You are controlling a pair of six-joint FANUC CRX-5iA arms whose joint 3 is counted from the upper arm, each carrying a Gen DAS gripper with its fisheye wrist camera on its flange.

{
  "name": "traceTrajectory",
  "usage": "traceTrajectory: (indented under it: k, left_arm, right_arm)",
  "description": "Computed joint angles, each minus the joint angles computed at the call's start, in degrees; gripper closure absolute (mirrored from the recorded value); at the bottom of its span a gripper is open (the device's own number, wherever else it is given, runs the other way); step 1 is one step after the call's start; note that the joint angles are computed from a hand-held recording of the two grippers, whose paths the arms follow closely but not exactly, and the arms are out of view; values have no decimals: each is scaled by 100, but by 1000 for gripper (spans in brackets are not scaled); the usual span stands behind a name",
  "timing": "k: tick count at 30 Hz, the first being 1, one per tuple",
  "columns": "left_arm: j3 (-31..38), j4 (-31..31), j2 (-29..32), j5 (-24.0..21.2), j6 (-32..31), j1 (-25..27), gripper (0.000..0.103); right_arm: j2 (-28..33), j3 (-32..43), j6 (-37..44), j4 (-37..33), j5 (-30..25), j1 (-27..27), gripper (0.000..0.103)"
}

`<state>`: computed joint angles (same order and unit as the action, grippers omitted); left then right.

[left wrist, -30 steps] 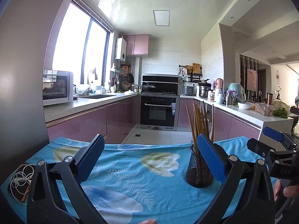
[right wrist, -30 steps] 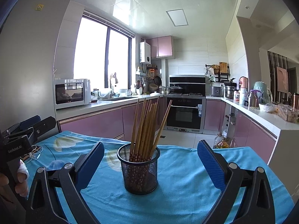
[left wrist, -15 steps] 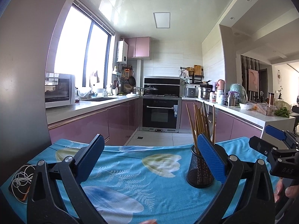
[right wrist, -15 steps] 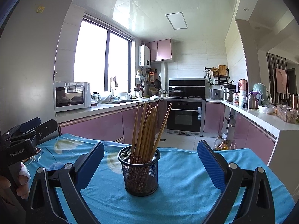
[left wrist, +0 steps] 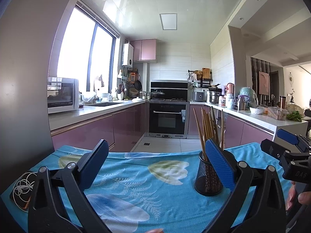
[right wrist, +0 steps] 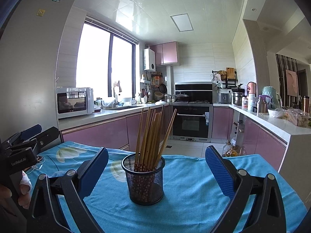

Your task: Organize utensils

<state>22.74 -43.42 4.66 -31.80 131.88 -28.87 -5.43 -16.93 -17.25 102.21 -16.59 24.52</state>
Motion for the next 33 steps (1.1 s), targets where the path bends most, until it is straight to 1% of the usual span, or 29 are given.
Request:
traceTrajectory:
  k: [18,24,33]
  left_arm:
    - [28,-91,-1,-20,40,-12,5]
    - [27,-100,-1,-23,46,-17,5]
    - [37,-130,-1,-33,61,-26,5]
  right_arm:
    - [27,37,56,-79,4,21,7]
    - [51,68,241,-287,-57,94,7]
    - [52,71,192,-230,-61,87,7]
